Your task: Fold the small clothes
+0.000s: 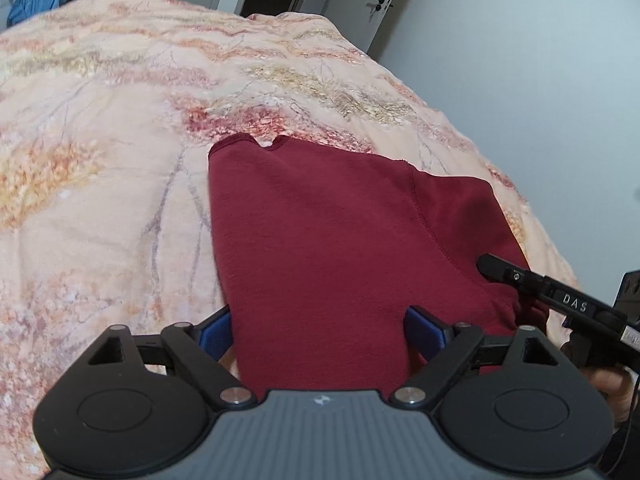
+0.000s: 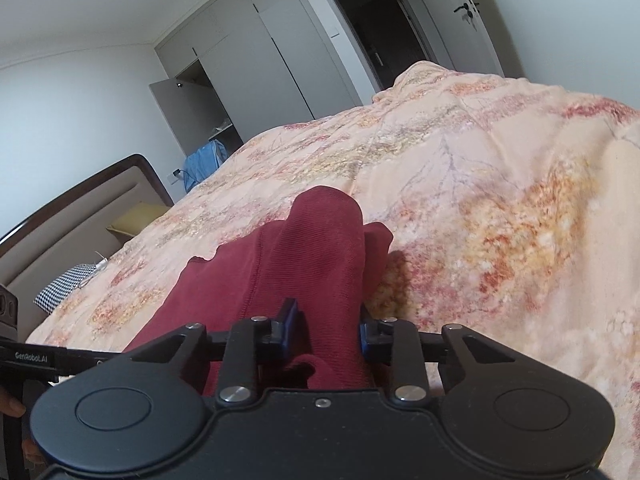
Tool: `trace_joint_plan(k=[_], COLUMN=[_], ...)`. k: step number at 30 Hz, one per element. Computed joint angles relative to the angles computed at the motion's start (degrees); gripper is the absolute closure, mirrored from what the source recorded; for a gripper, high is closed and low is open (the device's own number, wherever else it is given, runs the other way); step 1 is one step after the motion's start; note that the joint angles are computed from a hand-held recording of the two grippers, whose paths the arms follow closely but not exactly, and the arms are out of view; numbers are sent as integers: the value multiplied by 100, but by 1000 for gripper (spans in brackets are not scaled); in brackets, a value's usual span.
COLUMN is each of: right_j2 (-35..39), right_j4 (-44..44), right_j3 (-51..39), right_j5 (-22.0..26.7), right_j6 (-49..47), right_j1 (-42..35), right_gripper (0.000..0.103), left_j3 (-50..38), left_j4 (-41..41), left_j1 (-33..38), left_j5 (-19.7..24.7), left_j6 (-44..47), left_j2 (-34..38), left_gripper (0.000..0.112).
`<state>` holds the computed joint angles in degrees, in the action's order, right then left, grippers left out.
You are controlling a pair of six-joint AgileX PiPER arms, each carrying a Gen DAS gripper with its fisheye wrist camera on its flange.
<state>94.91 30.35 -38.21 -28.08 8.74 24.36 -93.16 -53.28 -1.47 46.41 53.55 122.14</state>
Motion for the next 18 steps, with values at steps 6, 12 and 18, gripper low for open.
trace_joint_plan(k=[6,12,18], right_j2=[-18,-75,-91], right_j4=[1324,2844,3313], right_j3=[-252,-627,-1121], right_j5=[228,136,-105], right_j6=[-1162,-2872,-4013], right_j1=[235,585,924], right_gripper=[73,86,87], left_j3=[-274,-234,320], left_j4=[-33,-254,-990], left_j1=[165,241,352], left_j5=[333,293,-61], left_j6=[-191,-188,1216], left_j2=[153,90,-574], left_gripper=[46,77,87])
